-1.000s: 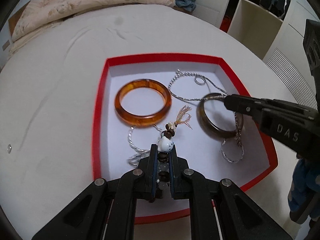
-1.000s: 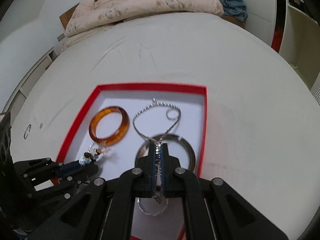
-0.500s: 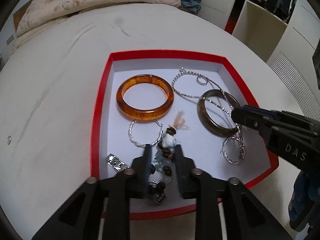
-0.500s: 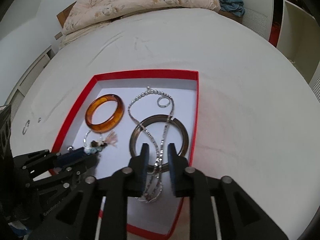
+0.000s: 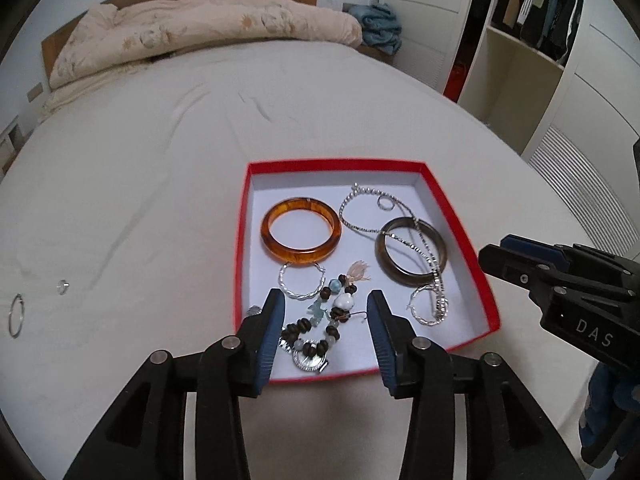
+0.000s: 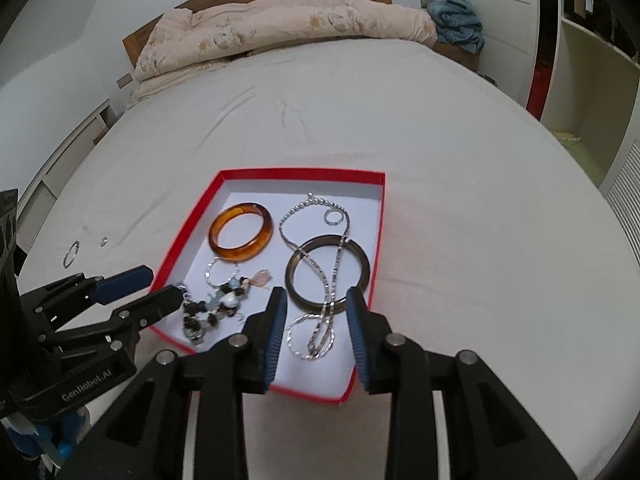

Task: Organize jewelry
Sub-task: 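Withdraw both tools and move them toward the silver bangle and ring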

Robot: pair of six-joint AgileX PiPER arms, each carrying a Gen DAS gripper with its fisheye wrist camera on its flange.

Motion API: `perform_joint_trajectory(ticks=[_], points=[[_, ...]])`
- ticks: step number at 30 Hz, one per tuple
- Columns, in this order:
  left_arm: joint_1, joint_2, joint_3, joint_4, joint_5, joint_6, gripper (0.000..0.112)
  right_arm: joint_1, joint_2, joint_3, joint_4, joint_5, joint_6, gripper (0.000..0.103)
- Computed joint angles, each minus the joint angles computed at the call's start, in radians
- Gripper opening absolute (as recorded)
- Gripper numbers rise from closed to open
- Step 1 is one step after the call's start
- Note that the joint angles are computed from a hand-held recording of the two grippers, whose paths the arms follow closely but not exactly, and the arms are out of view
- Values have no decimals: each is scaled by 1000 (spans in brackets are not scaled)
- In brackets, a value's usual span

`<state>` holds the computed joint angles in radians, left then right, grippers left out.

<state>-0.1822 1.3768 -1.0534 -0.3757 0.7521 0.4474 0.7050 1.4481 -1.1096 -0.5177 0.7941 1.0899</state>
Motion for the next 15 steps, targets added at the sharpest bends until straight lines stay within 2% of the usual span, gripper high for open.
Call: perform_joint_trajectory(ticks=[7, 12, 15], points=[[74, -137, -10, -3, 86, 7, 52, 134, -56, -68, -68, 153, 87, 29], [173, -232, -37, -36, 179, 58, 57, 263, -63, -145, -123, 283, 155, 29], [278, -289, -59, -89, 257, 125, 59, 350, -49, -209, -159, 359, 195, 30]])
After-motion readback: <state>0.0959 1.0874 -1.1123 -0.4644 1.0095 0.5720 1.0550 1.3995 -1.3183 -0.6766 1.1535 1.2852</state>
